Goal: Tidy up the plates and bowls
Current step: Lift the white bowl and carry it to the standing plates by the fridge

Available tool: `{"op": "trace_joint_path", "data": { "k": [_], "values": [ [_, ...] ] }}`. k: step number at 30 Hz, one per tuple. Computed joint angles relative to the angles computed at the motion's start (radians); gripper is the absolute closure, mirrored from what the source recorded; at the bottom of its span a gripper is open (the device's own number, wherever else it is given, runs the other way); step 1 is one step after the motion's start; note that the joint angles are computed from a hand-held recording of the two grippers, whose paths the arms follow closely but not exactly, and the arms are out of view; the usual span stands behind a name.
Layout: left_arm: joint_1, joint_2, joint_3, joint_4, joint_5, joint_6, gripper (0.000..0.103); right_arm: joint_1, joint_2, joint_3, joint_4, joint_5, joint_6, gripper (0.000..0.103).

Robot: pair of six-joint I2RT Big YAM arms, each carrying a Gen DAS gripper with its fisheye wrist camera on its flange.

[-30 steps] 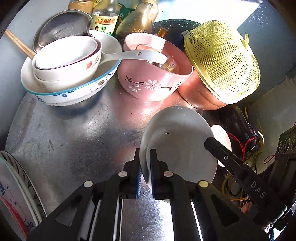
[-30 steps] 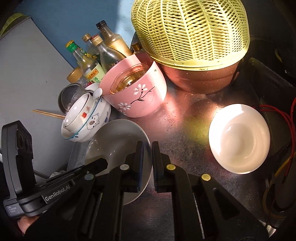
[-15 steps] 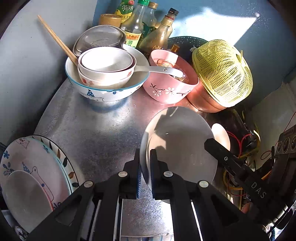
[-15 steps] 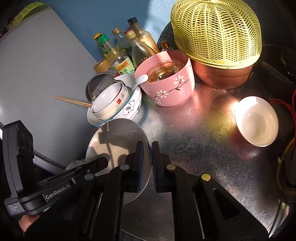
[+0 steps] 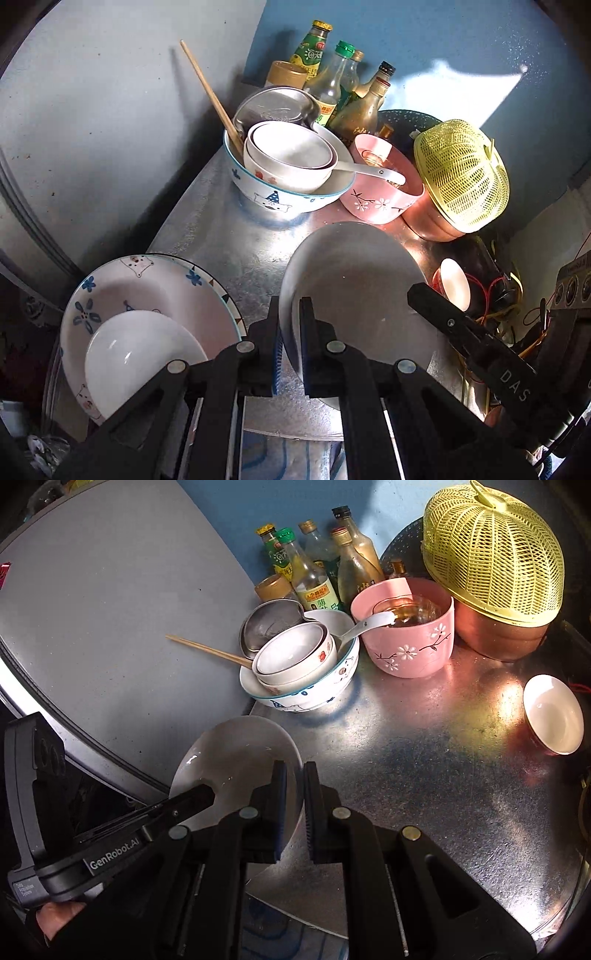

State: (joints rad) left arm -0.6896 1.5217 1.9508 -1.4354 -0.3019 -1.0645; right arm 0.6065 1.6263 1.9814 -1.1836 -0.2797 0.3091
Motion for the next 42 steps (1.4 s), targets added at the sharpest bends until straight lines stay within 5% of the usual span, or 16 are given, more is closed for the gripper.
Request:
{"op": "trace_joint_path", "data": {
  "k": [22,36,42],
  "values": [
    [0.026,-0.261,-0.305,-0.062,-0.022,-0.14,0.097,0.174,0.046,-0.003,-0.032,-0.016,-0.005,0.093],
    [0.023,-0.282,-0.397,-0.087,-0.005,-0.152,0.095,0.212,0.061,-0.042,-0.046,-0.006,0.008,0.093],
    [0.026,-0.281,-0.397,-0.064,0.004,-0.127,0.079,0.211,0.068,-0.038,-0.052,-0.001,0.008,0.093]
  ]
}}
